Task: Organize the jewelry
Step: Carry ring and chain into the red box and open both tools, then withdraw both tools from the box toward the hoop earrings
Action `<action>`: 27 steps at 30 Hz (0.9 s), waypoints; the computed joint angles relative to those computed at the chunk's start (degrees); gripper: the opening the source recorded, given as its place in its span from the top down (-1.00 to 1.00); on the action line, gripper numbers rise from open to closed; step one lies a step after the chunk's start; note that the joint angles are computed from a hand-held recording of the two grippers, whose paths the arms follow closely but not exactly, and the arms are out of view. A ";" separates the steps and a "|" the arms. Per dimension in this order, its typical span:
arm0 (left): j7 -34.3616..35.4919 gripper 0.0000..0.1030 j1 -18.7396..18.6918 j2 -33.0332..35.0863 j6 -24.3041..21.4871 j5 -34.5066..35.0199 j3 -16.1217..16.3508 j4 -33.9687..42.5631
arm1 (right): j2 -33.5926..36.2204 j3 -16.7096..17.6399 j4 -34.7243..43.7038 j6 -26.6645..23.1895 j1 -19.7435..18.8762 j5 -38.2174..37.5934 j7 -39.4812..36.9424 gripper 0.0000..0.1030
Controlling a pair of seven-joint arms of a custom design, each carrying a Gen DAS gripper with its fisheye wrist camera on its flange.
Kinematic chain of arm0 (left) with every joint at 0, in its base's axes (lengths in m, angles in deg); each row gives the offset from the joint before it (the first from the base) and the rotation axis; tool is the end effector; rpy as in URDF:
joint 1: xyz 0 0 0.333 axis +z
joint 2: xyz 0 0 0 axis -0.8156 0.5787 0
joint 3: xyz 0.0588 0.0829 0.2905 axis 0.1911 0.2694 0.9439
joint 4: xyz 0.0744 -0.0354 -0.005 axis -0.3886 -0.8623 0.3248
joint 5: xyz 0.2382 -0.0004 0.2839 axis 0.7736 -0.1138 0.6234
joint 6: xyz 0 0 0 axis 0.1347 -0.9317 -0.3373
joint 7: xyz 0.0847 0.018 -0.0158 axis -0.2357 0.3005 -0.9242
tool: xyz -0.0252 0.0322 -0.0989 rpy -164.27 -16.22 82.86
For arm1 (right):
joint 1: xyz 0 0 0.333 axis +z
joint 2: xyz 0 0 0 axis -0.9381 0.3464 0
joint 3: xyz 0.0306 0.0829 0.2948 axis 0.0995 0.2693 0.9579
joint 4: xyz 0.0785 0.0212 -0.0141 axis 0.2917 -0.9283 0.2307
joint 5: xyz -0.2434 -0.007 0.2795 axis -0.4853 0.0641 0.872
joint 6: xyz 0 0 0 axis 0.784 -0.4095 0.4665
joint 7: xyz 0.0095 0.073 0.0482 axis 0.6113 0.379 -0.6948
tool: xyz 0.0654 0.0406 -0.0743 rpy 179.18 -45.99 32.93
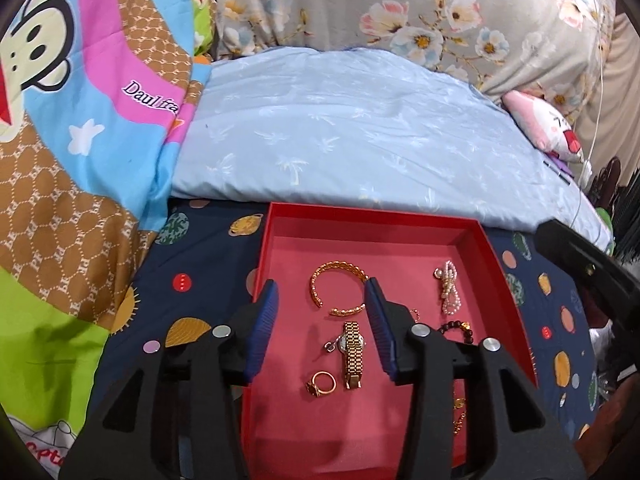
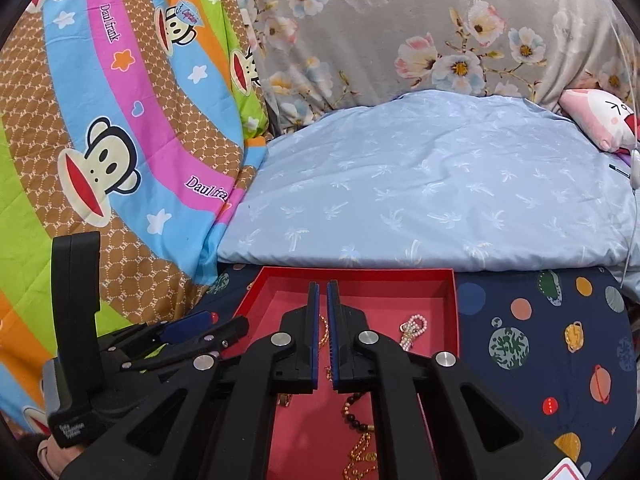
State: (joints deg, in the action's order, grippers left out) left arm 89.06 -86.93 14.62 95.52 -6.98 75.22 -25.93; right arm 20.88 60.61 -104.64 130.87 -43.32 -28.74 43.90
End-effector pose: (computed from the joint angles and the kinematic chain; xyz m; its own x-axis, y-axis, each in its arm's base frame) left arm 0.6104 -0.4182 0.4809 0.2552 -0.9550 0.1509 -0.6679 -0.2870 -0.6867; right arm 0.6581 0.3819 0.5155 0.5101 -0.8251 -0.2428 -0.6015 -0.1404 -0.7864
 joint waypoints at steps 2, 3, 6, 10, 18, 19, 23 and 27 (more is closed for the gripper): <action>-1.18 0.11 -0.27 -1.31 0.52 0.71 0.22 -1.64 | -2.26 0.42 -3.50 1.84 -0.42 0.75 -0.47 0.89; -1.97 0.11 -0.51 -2.40 0.79 1.38 0.27 -2.98 | -4.08 1.08 -6.35 3.11 -0.99 1.62 -1.07 0.89; -3.89 0.10 -1.11 -5.10 0.61 3.59 0.00 -6.19 | -8.90 3.02 -14.01 6.24 -2.73 4.68 -3.03 0.86; -6.90 0.08 -1.35 -8.68 0.61 6.05 -1.40 -10.83 | -14.67 3.12 -23.01 9.18 -3.16 6.77 -3.95 0.82; -12.37 0.08 -1.13 -14.38 0.88 7.39 -5.40 -19.63 | -24.58 5.85 -37.81 10.86 -5.33 15.24 -8.64 0.80; -12.99 0.08 -1.18 -14.84 0.80 7.55 -5.79 -20.51 | -25.83 5.44 -39.76 10.97 -4.80 15.23 -8.67 0.80; -14.87 0.08 -1.14 -16.67 0.92 6.80 -7.58 -24.17 | -29.35 4.53 -46.21 10.54 -3.54 16.15 -8.85 0.79; -15.40 0.08 -1.58 -17.20 0.46 5.56 -9.15 -26.50 | -31.37 3.54 -51.40 9.39 -2.42 15.95 -7.46 0.79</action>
